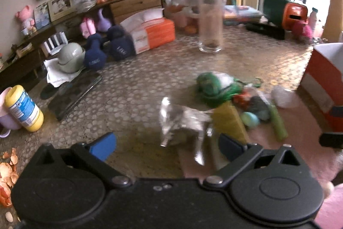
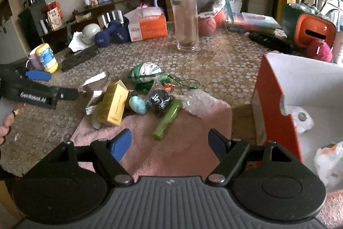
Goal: Organize objects
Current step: 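Withdraw both open tools from the shoebox back to the towel, then grasp the silver foil bag with the left tool while the right tool grasps the green tube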
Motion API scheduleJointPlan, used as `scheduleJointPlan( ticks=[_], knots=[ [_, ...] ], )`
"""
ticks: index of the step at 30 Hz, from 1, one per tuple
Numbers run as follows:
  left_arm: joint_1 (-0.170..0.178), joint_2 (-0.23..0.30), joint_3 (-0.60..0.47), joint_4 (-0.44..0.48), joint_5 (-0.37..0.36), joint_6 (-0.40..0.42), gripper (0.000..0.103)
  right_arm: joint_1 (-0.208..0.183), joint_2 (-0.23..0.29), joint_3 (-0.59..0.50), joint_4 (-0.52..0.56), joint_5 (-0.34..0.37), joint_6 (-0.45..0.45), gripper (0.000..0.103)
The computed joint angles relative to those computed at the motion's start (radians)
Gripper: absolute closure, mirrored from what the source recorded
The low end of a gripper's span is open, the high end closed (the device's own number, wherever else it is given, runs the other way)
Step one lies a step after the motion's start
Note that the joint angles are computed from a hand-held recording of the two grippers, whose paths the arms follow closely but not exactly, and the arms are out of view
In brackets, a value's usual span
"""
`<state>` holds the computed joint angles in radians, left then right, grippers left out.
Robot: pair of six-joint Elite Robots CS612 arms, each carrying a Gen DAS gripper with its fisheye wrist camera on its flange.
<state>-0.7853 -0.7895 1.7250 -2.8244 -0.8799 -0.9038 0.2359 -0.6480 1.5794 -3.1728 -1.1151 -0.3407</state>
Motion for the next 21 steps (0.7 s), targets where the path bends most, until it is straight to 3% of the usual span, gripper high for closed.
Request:
scheduleJointPlan(
  ticks=[19, 21],
  knots=[
    [0.044, 0.087, -0.055, -0.091, -0.049, 0.138, 0.001, 0.049, 0.079, -0.122, 0.089, -0.078, 0.003, 0.025],
    [0.045, 0.091, -0.058, -0.102, -0.050, 0.157, 0.002, 0.055, 0.084, -0.133, 0.100, -0.086, 0.001, 0.030]
  ],
)
